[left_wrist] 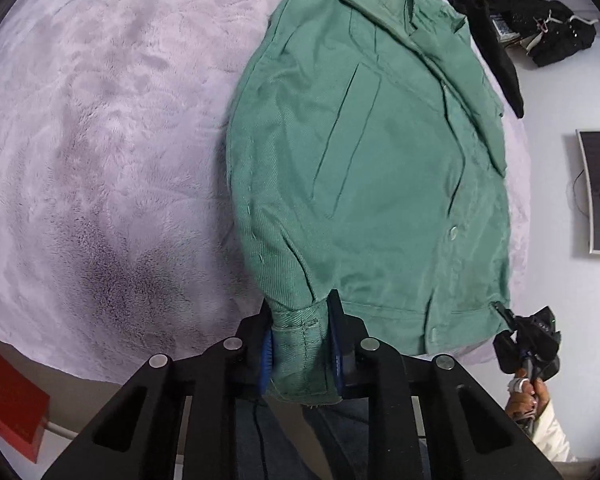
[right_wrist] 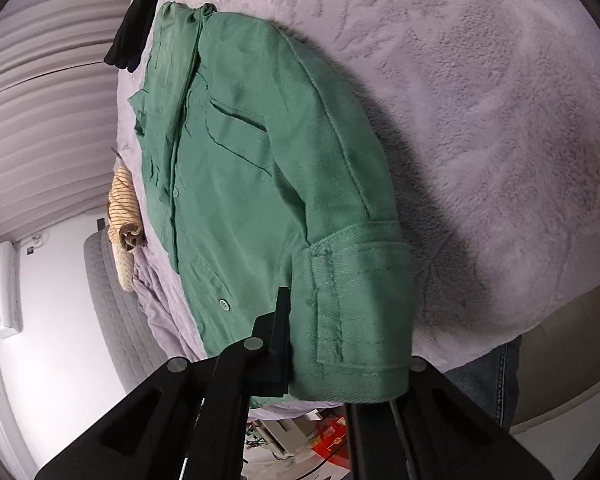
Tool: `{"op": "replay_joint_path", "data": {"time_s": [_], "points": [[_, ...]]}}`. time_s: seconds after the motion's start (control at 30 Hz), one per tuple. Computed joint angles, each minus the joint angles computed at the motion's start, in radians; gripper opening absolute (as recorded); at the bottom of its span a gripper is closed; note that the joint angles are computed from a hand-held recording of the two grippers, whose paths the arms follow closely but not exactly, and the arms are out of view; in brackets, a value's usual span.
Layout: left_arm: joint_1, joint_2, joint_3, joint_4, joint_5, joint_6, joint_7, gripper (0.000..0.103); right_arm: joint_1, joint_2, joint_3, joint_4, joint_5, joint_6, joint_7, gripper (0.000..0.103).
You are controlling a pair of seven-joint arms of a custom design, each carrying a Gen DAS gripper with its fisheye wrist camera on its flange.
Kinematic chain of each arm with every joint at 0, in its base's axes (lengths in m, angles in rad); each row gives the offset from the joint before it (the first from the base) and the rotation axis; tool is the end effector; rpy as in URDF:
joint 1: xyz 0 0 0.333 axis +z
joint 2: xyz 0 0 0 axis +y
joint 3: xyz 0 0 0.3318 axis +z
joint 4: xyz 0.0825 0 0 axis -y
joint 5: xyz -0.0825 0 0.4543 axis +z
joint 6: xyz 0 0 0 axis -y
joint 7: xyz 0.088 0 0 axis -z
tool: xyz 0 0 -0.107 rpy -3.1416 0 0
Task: Fold large clothes
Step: 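Grasp the jacket hem with the left gripper while the right gripper grasps it too, then fold the hem up over the jacket toward the collar with both grippers, then release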
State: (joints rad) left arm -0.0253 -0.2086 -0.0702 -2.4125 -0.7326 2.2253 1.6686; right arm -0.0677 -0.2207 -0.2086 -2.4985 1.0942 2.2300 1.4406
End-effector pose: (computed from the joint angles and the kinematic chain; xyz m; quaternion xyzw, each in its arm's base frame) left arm 0.5178 -0.0704 0.3732 0.7611 -0.5852 0.2061 0.1893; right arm 0.4894 -0.1083 0.3429 -0.3052 0.8532 0.2578 0.3354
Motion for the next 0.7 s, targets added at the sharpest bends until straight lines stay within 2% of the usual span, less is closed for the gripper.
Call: {"op": "replay_joint_path", "data": {"time_s": [0.1, 0.27, 0.53, 0.7], "points": [[-0.005, -0.013, 0.016, 0.02, -0.094, 0.003, 0.014, 0.015, 0.001, 0.007, -0.02, 0.036, 0.067, -0.063, -0.072, 0.005], [-0.004, 0.042, 0.012, 0.137, -0.159, 0.058, -0.013, 0.015, -0.009, 0.09, -0.018, 0.181, 0.153, -0.176, -0.148, 0.005], [0.003, 0.245, -0.031, 0.417, -0.13, 0.183, -0.092, 0.015, -0.079, 0.349, 0.061, 0.542, 0.27, -0.292, -0.211, 0.005], [0.023, 0.418, -0.056, 0.632, -0.059, 0.224, -0.13, 0.015, -0.131, 0.539, 0.132, 0.813, 0.269, -0.299, -0.19, 0.005]]}}
